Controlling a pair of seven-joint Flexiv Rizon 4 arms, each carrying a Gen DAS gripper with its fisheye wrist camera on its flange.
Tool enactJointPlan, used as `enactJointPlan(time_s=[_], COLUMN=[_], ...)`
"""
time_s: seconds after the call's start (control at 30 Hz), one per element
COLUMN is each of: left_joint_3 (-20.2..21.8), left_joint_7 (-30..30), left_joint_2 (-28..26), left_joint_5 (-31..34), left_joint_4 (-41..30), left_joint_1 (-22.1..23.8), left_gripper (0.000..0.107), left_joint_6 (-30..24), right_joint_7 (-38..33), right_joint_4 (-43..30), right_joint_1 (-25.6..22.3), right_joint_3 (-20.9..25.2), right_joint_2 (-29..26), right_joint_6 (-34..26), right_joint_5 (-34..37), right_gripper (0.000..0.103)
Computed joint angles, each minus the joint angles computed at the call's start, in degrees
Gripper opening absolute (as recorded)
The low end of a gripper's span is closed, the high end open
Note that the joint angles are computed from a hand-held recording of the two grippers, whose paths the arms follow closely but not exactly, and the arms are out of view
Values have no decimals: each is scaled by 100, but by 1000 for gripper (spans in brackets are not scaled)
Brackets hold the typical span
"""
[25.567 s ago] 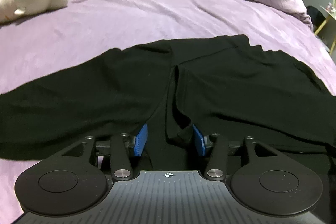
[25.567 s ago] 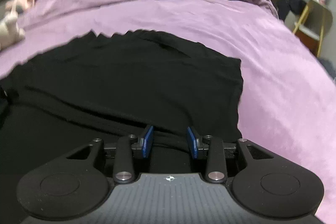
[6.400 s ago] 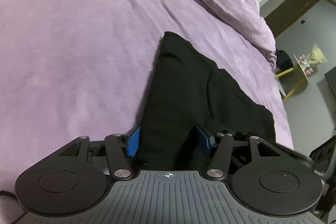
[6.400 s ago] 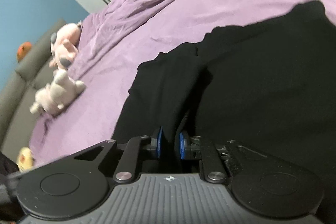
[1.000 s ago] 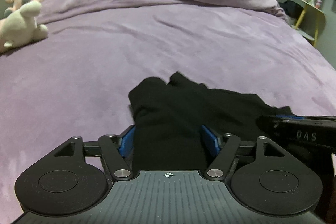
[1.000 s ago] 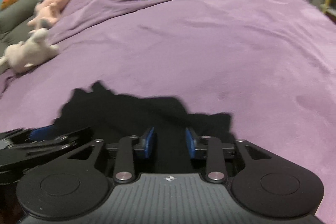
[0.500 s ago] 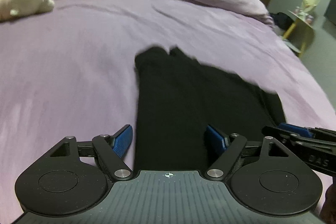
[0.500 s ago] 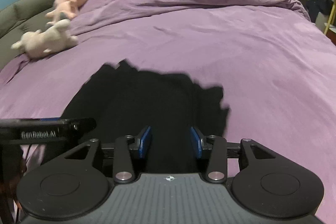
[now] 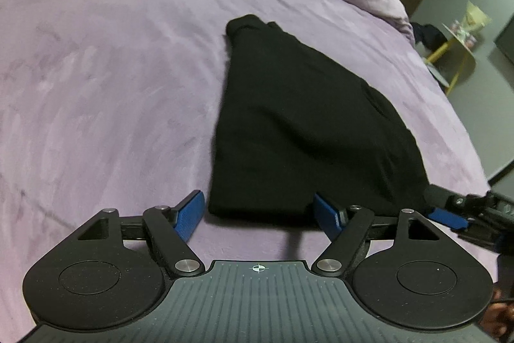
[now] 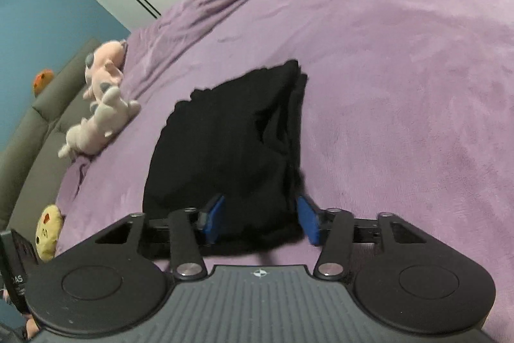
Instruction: Fold small clothes
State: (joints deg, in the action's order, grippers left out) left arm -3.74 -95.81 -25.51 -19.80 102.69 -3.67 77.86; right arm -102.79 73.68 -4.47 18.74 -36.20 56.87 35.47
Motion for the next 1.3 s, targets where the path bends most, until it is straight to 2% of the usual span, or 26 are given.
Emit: enactJointPlan(time_s=[0.07,0.17,0.2,0.27,0.37,0.43,0.5,0.67,0.8,0.9,0.93,0.97,1.0,1.1,1.3], left_joint_3=[-101,39,54,71,5,-7,45,508,747,943,1007,1071,1091,1004,965], left_joint_7=[-16,-135,-142,-199,-223,-256,-299,-676,-866,-1194,-1368,-1574,-1728,-1893,-2153], left_joint_2=[39,58,53,24,-24,-43,-44,-56,0,134,186,239,296,449,551], left_joint_5=[-154,-52,-25,-9,-90,-130,-83,538,1168,1751,1954,2173,2353,2682,3427], left_joint_4=[92,85,71,16,-38,-75,-116,-451,-679,-794,-831,-872,-882,-863,-1168], left_joint_1=[74,-23,-26,-30,34,53,26,-237,-387,-578,-652,-735,-782,-799,-936], left_gripper=[79,78,78,78,77,77,76,71,71,72,75,77,77,82,87], left_joint_6=[51,5,-8,-50,-97,-174,-255,-861,-1443,-1817,-1936,-2058,-2120,-2170,-2663], right_joint_7=[53,-137,-166,-114,97,357,457,400,764,903,974,1078,1246,1509,1762], right_joint_4=[37,41,-18,-333,-445,-339,-255,209,696,1049,1144,1214,1319,1537,1565], right_joint_1=[73,-14,-107,-552,-531,-178,-40,628,1047,1089,1073,1085,1162,1325,1401], right_joint_3=[-58,65,155,509,343,-59,-209,-707,-1073,-1103,-1080,-1088,-1167,-1259,-1111], right_joint_2=[4,-2,-26,-186,-254,-189,-154,114,373,593,689,750,812,931,1079], right_joint_6=[35,155,72,-451,-752,-799,-742,-274,-178,-142,-165,-173,-134,-29,-116], right_joint_5=[-86,44,177,915,1107,578,297,-1179,-2366,-2838,-2893,-2964,-3134,-3612,-3733], right_gripper=[15,11,10,10,9,9,9,11,13,24,42,65,73,77,86])
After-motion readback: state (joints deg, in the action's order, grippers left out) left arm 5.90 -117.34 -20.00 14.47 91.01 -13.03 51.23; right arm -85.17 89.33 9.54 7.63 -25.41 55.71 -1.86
